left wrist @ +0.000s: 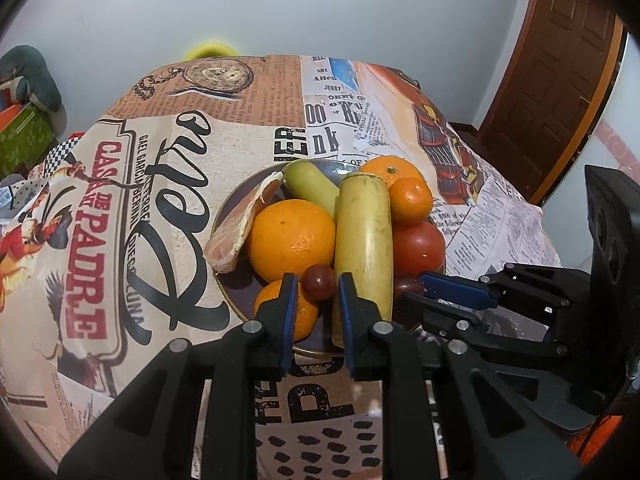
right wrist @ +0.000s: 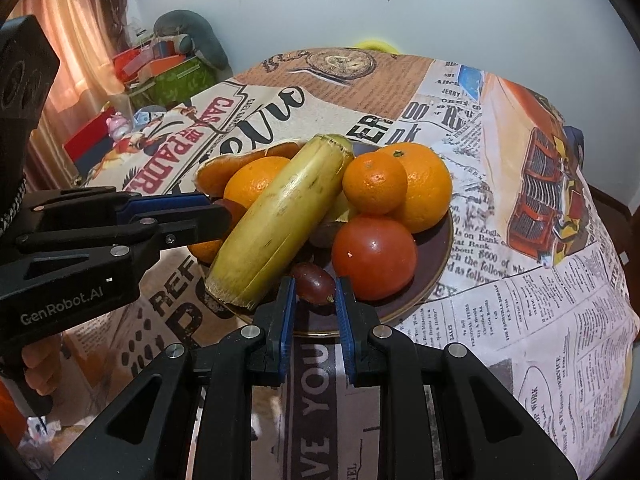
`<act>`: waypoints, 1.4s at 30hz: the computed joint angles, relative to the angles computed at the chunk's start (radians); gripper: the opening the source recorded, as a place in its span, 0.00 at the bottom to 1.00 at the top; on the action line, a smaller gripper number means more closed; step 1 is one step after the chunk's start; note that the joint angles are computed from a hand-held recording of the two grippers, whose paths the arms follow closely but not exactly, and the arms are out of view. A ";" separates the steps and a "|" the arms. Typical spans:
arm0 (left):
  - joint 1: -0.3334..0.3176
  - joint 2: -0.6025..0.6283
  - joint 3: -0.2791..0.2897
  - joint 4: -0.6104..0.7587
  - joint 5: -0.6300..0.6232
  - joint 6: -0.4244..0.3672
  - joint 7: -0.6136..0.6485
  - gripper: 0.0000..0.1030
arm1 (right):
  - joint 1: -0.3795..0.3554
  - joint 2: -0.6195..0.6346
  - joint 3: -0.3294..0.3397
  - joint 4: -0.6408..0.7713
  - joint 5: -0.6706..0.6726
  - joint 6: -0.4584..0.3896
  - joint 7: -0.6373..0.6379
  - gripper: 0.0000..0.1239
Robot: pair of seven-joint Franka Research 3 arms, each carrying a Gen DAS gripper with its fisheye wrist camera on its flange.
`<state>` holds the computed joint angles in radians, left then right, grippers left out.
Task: Organize fruits
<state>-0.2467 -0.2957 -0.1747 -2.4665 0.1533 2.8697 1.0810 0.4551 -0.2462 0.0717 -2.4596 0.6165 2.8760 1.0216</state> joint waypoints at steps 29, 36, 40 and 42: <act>0.107 -0.581 -0.174 -0.102 0.280 -0.090 -0.327 0.21 | -0.020 -0.541 0.069 -0.203 -0.144 0.174 0.263 0.18; 0.094 -0.736 -0.211 -0.111 0.324 -0.120 -0.383 0.42 | -0.051 -0.708 0.133 -0.284 -0.207 0.270 0.391 0.31; 0.086 -0.796 -0.227 -0.119 0.340 -0.140 -0.405 0.57 | -0.051 -0.751 0.141 -0.309 -0.237 0.295 0.452 0.39; 0.080 -0.815 -0.231 -0.123 0.343 -0.146 -0.415 0.64 | -0.075 -0.755 0.160 -0.318 -0.253 0.314 0.482 0.50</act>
<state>-0.1665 -1.1105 -0.4052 -2.5892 0.4959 2.7237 0.6661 0.3804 -1.0007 0.2318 -2.7779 0.3634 3.1897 1.5041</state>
